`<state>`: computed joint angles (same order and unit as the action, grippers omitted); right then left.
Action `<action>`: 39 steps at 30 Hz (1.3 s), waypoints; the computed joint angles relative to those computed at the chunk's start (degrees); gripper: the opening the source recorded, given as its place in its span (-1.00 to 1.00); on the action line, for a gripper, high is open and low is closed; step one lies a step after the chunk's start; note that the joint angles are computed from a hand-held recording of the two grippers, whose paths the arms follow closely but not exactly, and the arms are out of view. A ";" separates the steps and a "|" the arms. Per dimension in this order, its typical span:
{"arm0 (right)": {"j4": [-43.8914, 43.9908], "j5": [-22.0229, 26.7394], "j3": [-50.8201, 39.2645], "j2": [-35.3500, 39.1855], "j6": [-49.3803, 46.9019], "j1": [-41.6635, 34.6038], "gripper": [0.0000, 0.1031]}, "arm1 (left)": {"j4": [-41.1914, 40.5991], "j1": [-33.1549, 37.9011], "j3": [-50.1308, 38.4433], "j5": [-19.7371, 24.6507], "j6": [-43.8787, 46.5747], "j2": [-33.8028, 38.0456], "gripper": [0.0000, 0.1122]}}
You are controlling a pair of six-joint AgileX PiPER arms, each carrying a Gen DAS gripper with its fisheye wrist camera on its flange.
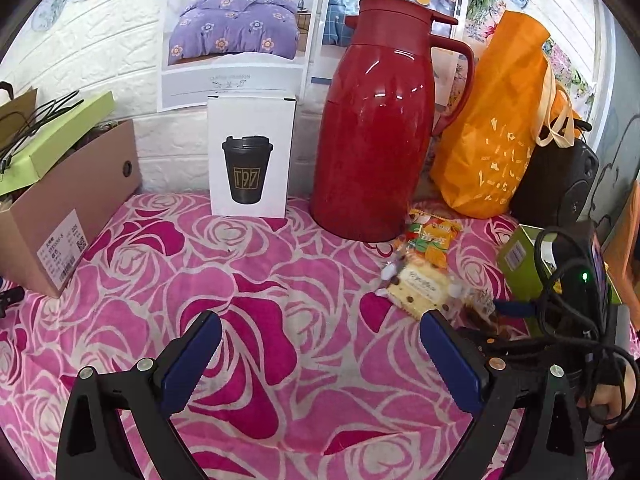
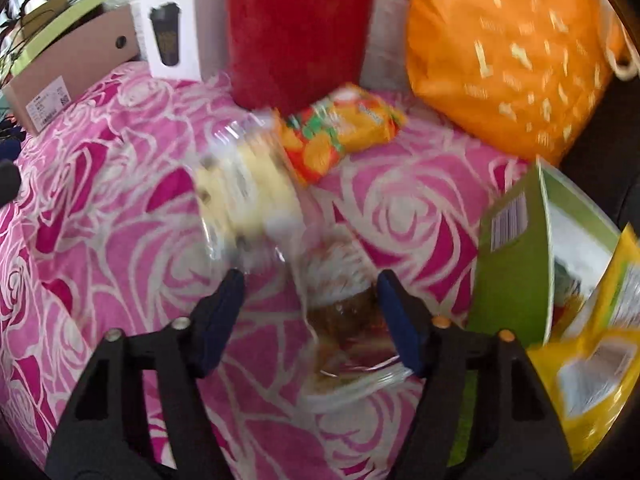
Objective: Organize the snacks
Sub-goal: 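Grasp the clear brown sauce packet with right tool, then grasp the cream cracker packet with left tool while right tool holds the sauce packet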
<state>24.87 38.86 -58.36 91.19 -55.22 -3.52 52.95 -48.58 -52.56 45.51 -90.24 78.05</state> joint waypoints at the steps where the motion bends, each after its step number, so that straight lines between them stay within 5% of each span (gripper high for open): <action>1: 3.21 1.46 0.25 -0.18 -2.62 -1.93 -0.11 | 0.00 0.08 -0.11 -0.15 0.02 0.15 0.80; 3: 6.34 5.04 0.45 -0.80 -4.92 -4.84 -0.31 | 0.05 0.31 -0.41 -0.62 0.09 0.73 0.80; 20: 16.33 19.54 12.53 -12.20 -19.28 -19.64 -0.31 | -10.79 5.36 -14.10 -11.86 8.84 16.07 0.80; 26: 16.73 21.71 12.81 -12.13 -20.52 -22.02 -0.31 | -17.28 7.02 -23.67 -9.87 17.49 25.50 0.79; 27: 16.74 21.85 12.93 -12.33 -20.69 -22.23 -0.31 | -18.52 7.42 -23.94 -10.05 19.15 26.35 0.73; 29: 16.95 22.35 12.96 -12.36 -21.04 -22.61 -0.31 | -21.02 8.09 -22.27 -12.24 22.34 26.99 -0.04; 30: 17.10 22.52 12.99 -12.35 -21.17 -22.79 -0.31 | -19.32 7.90 -19.76 -14.40 21.10 25.87 -0.10; 34: 17.28 22.97 13.15 -12.22 -21.26 -23.63 -0.30 | -22.73 7.49 -13.44 -17.99 24.37 21.03 -0.90; 39: 17.24 23.15 13.75 -13.01 -20.93 -23.13 -0.30 | -19.53 4.33 -8.78 -16.64 21.62 17.52 -0.90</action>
